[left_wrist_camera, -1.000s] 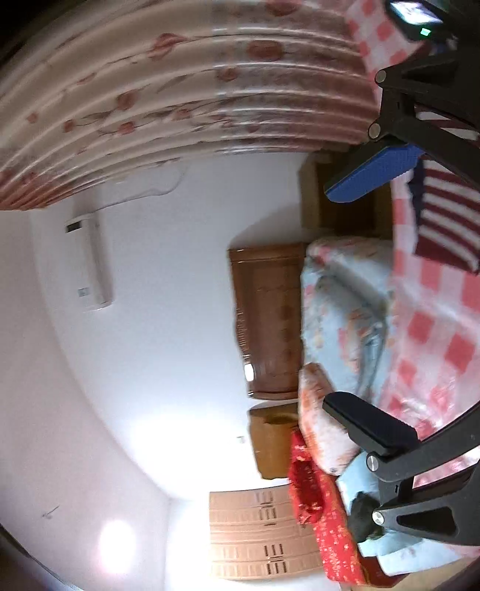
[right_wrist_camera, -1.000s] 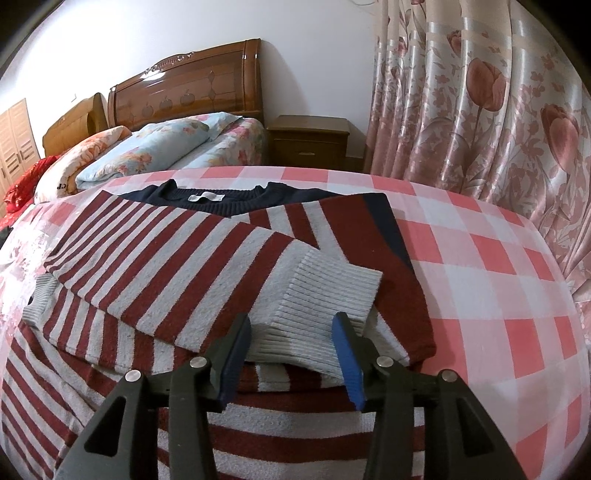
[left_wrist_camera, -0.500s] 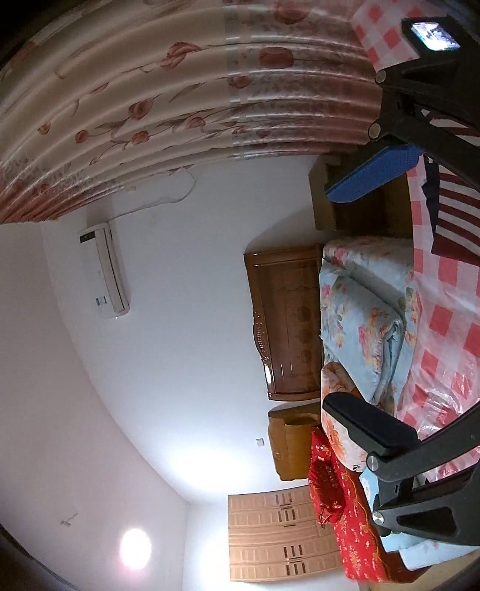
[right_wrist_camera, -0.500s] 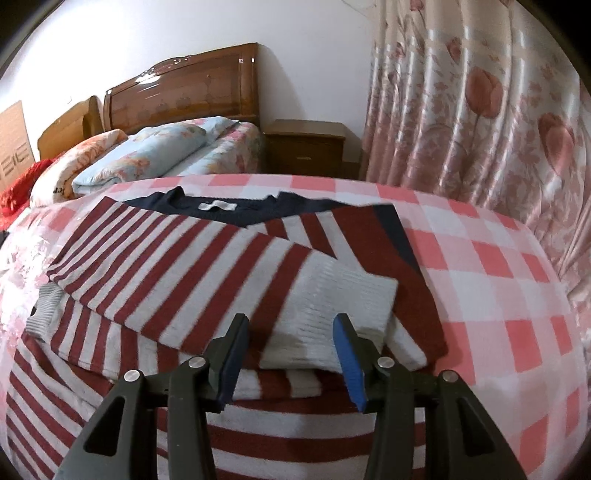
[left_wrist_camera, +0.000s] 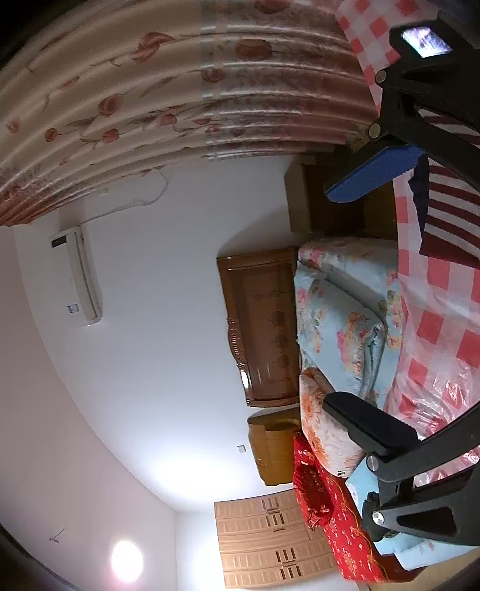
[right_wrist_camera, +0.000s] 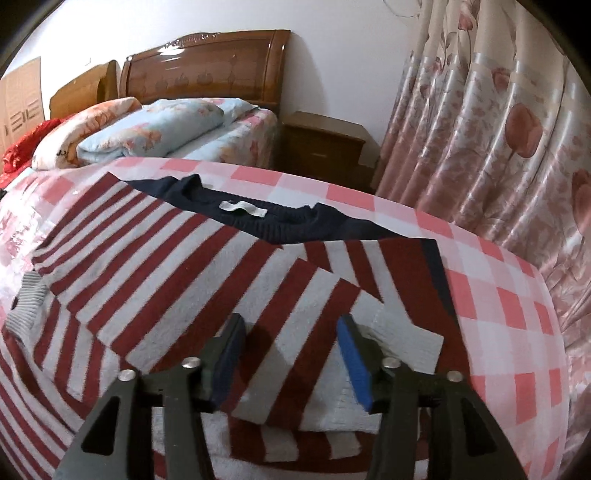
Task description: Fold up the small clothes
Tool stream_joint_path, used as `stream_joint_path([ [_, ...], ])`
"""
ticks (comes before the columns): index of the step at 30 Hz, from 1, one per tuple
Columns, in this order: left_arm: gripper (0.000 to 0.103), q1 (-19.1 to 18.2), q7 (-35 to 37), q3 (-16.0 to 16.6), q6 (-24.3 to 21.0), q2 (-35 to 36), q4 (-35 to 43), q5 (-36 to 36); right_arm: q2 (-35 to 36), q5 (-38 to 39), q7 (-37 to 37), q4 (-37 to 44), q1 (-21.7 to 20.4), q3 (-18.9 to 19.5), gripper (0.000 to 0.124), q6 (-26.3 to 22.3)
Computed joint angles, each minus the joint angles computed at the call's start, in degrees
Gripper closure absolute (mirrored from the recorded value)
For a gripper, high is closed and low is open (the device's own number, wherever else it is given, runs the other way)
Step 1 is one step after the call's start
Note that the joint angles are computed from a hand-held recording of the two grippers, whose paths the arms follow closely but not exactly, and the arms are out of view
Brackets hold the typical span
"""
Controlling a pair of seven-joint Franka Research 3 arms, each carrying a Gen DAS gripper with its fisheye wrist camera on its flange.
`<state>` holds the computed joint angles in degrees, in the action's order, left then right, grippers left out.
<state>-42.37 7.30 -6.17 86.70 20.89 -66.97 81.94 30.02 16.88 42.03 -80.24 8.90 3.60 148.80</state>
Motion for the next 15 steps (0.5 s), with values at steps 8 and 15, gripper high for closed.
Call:
stream_joint_path([
  [8,0.0,4.6,-0.2,1.1,7.3,3.6,2.4,-6.8,0.8,2.8,-1.3,3.5,-3.0,0.4,0.05,-7.7],
  [15,0.0,20.8,7.4,-3.8,36.5,9.8,1.0,-39.1,2.8,8.3,-1.4,8.3,-6.2,1.4,0.05,-14.0],
])
